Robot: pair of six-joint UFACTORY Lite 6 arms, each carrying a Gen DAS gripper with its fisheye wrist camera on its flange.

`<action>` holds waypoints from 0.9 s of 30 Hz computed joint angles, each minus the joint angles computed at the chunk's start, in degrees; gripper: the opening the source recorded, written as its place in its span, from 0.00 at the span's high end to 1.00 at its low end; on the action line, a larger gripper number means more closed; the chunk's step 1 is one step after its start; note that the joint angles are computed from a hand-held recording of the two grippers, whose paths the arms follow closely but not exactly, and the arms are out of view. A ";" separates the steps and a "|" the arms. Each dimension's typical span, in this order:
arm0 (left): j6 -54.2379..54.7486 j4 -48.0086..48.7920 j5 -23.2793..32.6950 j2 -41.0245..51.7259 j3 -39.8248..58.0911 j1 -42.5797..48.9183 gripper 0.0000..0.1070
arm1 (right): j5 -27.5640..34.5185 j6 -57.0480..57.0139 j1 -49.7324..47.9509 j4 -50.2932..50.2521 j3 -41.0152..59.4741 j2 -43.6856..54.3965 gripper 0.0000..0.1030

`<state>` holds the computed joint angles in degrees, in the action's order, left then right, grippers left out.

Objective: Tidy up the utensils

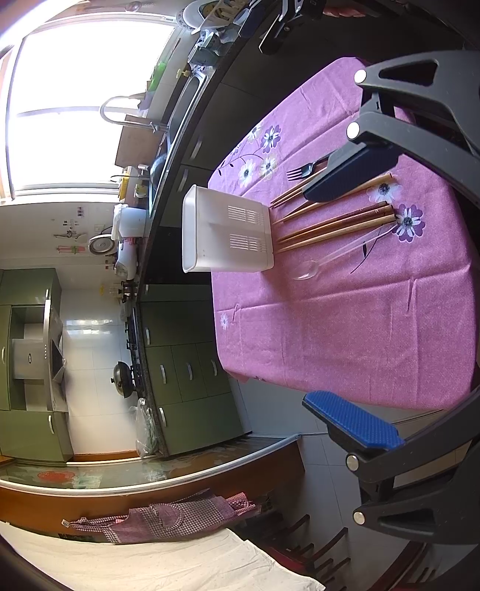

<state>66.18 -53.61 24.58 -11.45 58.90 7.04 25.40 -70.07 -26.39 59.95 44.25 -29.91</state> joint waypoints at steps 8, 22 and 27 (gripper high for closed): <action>-0.07 0.08 0.00 -0.16 -0.23 -0.24 0.09 | 0.02 0.07 -0.02 -0.05 0.03 0.03 0.04; -0.33 0.29 0.11 -0.52 -0.46 -0.17 0.09 | -0.16 -0.09 0.10 0.25 -0.18 0.14 0.04; -0.70 0.54 -0.16 -1.08 -1.02 -0.46 0.09 | -0.14 0.11 0.04 0.08 -0.10 0.18 0.04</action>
